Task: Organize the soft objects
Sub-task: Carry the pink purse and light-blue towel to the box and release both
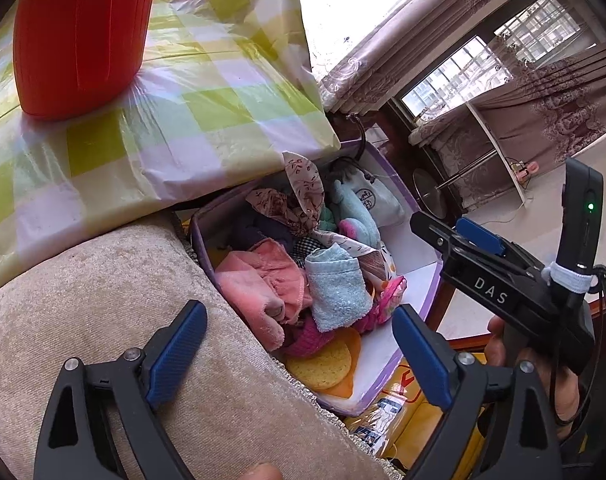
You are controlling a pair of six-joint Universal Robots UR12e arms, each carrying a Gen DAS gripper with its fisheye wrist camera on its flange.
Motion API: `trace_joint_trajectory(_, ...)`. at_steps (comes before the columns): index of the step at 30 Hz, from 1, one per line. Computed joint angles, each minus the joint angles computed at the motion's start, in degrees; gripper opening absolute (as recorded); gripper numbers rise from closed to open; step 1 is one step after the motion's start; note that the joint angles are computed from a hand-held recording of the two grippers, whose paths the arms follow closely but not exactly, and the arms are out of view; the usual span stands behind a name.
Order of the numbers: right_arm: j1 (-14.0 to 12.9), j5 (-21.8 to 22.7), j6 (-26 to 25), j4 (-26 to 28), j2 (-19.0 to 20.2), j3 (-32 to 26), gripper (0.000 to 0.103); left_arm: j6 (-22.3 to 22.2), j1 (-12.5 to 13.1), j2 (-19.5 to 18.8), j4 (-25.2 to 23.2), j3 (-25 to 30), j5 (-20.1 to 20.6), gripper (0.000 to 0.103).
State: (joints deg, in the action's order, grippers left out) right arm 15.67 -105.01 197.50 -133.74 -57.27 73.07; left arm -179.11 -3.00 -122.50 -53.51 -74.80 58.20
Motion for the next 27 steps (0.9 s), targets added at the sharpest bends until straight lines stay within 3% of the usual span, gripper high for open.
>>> trace_joint_trajectory(19,0.0,0.0,-0.1,0.3,0.0,0.0,0.079,0.6,-0.2,-0.2,-0.2,0.2,0.6,0.096)
trace_joint_trajectory(27,0.0,-0.2,0.4,0.6,-0.5,0.7,0.079,-0.6,-0.5,-0.4,0.1,0.5,1.1,0.101)
